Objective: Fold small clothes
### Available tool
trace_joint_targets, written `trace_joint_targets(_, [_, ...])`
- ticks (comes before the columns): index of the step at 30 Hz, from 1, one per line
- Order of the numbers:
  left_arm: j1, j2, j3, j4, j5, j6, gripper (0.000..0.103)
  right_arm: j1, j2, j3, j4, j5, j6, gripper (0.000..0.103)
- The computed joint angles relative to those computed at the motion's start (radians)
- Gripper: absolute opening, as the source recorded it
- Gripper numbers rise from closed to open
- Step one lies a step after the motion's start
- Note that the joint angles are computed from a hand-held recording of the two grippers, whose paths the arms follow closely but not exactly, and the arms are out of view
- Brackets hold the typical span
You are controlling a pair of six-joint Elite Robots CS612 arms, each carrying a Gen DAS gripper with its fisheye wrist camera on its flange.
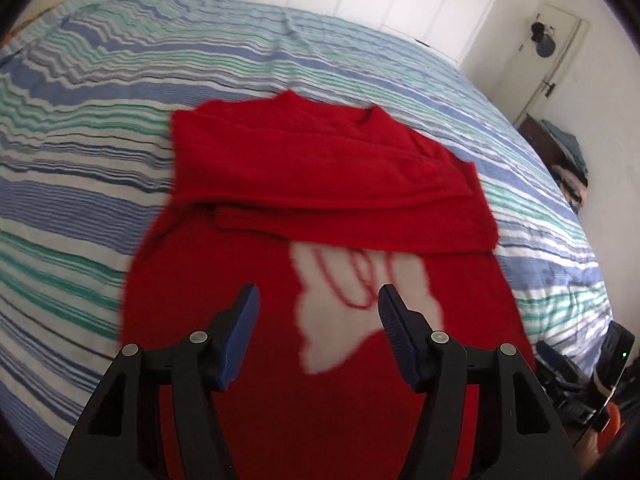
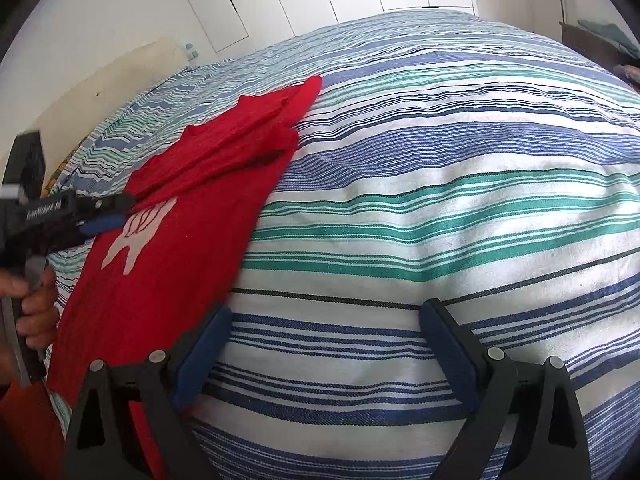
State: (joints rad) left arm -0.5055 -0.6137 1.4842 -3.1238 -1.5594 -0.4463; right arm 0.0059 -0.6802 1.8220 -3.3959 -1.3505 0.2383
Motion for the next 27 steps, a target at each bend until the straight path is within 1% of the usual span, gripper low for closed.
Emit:
trace_joint_targets(1, [0.02, -0.008, 0.014, -0.017, 0.022, -0.007, 0.065, 0.0, 0.0, 0.0, -0.001, 0.003, 0.001, 0.095])
trace_joint_targets(2, [0.038, -0.011, 0.018, -0.022, 0.027, -0.005, 0.065, -0.001, 0.0, 0.0, -0.001, 0.003, 0.0, 0.096])
trace_joint_targets(3, [0.053, -0.012, 0.017, -0.008, 0.032, 0.006, 0.065, 0.0, 0.0, 0.0, 0.0, 0.002, -0.001, 0.096])
trace_joint_targets(4, [0.066, -0.013, 0.01, 0.02, 0.033, 0.026, 0.065, 0.001, 0.0, -0.001, 0.003, -0.001, -0.002, 0.096])
trace_joint_targets(6, [0.074, -0.008, 0.005, 0.039, 0.026, 0.095, 0.065, 0.004, 0.0, -0.002, 0.005, -0.008, -0.005, 0.096])
trace_joint_targets(8, [0.065, 0.001, -0.017, 0.058, 0.025, 0.209, 0.065, 0.006, 0.001, -0.005, 0.01, -0.014, -0.008, 0.096])
trace_joint_targets(9, [0.054, 0.009, -0.031, 0.069, 0.043, 0.267, 0.065, 0.007, 0.002, -0.007, 0.013, -0.017, -0.009, 0.096])
trace_joint_targets(10, [0.041, 0.02, -0.046, 0.083, 0.077, 0.318, 0.065, 0.008, 0.002, -0.01, 0.017, -0.022, -0.011, 0.096])
trace_joint_targets(12, [0.023, 0.051, -0.09, 0.13, 0.151, 0.364, 0.065, 0.011, 0.002, -0.013, 0.024, -0.03, -0.016, 0.096])
trace_joint_targets(13, [0.018, 0.066, -0.115, 0.161, 0.191, 0.359, 0.062, 0.012, 0.002, -0.014, 0.026, -0.033, -0.017, 0.096])
trace_joint_targets(14, [0.019, 0.083, -0.141, 0.182, 0.211, 0.34, 0.042, 0.012, 0.002, -0.014, 0.028, -0.036, -0.018, 0.096])
trace_joint_targets(15, [0.026, 0.093, -0.155, 0.185, 0.211, 0.314, 0.02, 0.013, 0.002, -0.014, 0.03, -0.038, -0.019, 0.096])
trace_joint_targets(16, [0.034, 0.094, -0.152, 0.169, 0.189, 0.273, 0.005, 0.014, 0.002, -0.016, 0.032, -0.04, -0.02, 0.096])
trace_joint_targets(18, [0.036, 0.08, -0.106, 0.055, 0.226, 0.235, 0.004, 0.015, 0.002, -0.017, 0.034, -0.044, -0.022, 0.096])
trace_joint_targets(19, [0.039, 0.071, -0.079, 0.005, 0.227, 0.214, 0.004, 0.015, 0.002, -0.017, 0.035, -0.045, -0.023, 0.096])
trace_joint_targets(20, [0.044, 0.064, -0.058, -0.024, 0.221, 0.197, 0.004, 0.015, 0.002, -0.017, 0.036, -0.046, -0.024, 0.096])
trace_joint_targets(22, [0.056, 0.065, -0.046, -0.001, 0.206, 0.191, 0.005, 0.015, 0.003, -0.016, 0.034, -0.046, -0.025, 0.096])
trace_joint_targets(24, [0.063, 0.076, -0.051, 0.02, 0.16, 0.199, 0.006, 0.015, 0.003, -0.016, 0.033, -0.046, -0.026, 0.096])
trace_joint_targets(25, [0.062, 0.075, -0.048, 0.018, 0.159, 0.209, 0.008, 0.014, 0.003, -0.017, 0.033, -0.046, -0.027, 0.096])
trace_joint_targets(26, [0.06, 0.071, -0.044, 0.019, 0.164, 0.209, 0.014, 0.014, 0.003, -0.017, 0.033, -0.045, -0.027, 0.096])
trace_joint_targets(27, [0.06, 0.067, -0.042, 0.022, 0.155, 0.203, 0.016, 0.013, 0.004, -0.018, 0.033, -0.044, -0.027, 0.096])
